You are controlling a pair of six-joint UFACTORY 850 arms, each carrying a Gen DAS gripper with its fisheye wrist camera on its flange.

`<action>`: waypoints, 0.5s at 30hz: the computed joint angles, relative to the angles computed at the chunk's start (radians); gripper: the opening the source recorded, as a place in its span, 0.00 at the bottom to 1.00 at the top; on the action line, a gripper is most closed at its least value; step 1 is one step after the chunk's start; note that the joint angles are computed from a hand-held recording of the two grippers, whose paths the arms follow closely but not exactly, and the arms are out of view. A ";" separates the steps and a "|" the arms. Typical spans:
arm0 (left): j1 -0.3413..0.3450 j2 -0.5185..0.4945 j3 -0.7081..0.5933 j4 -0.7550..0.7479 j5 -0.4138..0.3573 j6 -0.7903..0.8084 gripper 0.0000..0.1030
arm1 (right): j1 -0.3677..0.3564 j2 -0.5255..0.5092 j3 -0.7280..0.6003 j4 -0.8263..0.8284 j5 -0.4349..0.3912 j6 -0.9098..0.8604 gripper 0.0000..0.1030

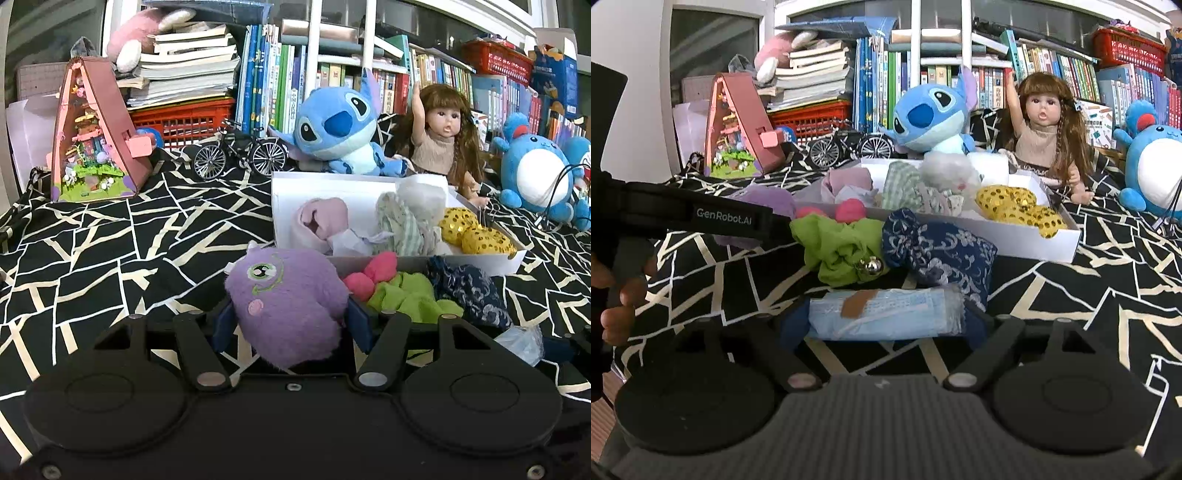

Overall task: Organize soft objects
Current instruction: 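Carry the purple plush with the left tool while the right tool carries the blue pack over the box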

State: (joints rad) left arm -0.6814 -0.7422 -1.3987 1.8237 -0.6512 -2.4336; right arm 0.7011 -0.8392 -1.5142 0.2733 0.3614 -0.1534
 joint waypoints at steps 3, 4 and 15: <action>-0.001 0.005 0.001 0.005 -0.004 0.001 0.58 | -0.002 0.010 0.010 -0.017 0.015 0.018 0.80; -0.002 0.007 0.002 0.007 -0.006 0.001 0.58 | -0.003 0.014 0.014 -0.020 0.020 0.021 0.80; -0.002 0.024 0.003 0.032 -0.012 -0.011 0.58 | -0.020 0.032 0.016 0.002 0.048 0.020 0.80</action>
State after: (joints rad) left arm -0.6834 -0.7182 -1.3953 1.8555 -0.6630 -2.4450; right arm 0.6814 -0.8077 -1.4978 0.2751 0.4097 -0.1330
